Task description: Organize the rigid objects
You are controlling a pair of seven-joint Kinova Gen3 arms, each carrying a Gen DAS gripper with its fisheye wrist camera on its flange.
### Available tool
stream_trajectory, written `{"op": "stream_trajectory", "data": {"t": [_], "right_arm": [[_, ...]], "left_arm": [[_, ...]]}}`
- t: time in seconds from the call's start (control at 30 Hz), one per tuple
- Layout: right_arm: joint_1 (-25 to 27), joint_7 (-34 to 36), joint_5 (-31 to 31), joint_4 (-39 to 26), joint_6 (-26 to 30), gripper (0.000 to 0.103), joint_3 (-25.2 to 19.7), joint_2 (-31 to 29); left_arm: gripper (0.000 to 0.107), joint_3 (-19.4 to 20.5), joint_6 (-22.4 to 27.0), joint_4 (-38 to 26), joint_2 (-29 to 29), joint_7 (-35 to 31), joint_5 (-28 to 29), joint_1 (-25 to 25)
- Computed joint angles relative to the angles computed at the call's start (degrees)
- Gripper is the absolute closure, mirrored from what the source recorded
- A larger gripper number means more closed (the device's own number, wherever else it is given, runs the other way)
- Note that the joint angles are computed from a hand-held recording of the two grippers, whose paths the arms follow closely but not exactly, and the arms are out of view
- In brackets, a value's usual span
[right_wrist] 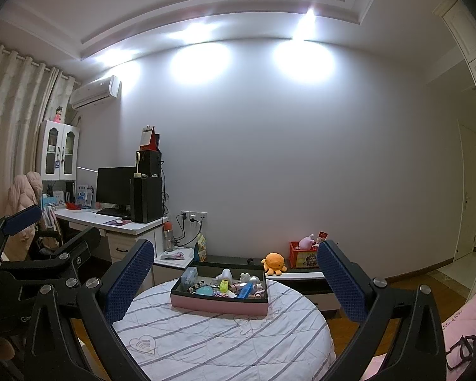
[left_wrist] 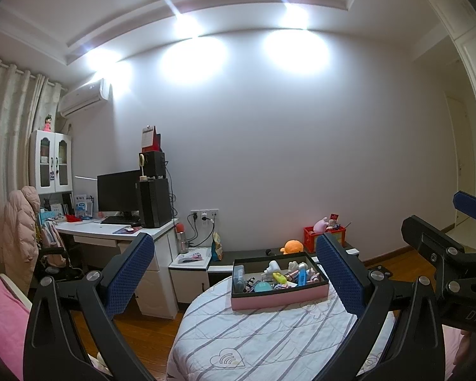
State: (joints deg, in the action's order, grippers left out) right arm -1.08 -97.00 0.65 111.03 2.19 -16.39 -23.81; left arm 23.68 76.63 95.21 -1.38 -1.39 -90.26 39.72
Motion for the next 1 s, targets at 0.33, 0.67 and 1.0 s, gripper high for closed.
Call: {"op": "stream_trajectory", "data": {"t": [0.33, 0.67, 1.0], "right_arm": [[0.1, 0.0, -0.2, -0.1, 0.1, 0.000, -0.1, -0.1], [0.3, 0.1, 0.0, -0.3, 0.1, 0.000, -0.3, -0.1], [0.3, 0.2, 0.1, -0.6, 0.7, 0.000, -0.2, 0.1]], "left_arm": [[0.004, 0.0, 0.0, 0.3, -0.1, 0.1, -0.2, -0.1], [0.005, 0.1, 0.1, 0.9, -0.2, 0.5, -0.8, -0.2], [0.005, -0.1, -0.1, 1.2, 0.0, 1.1, -1.4, -0.2]]}}
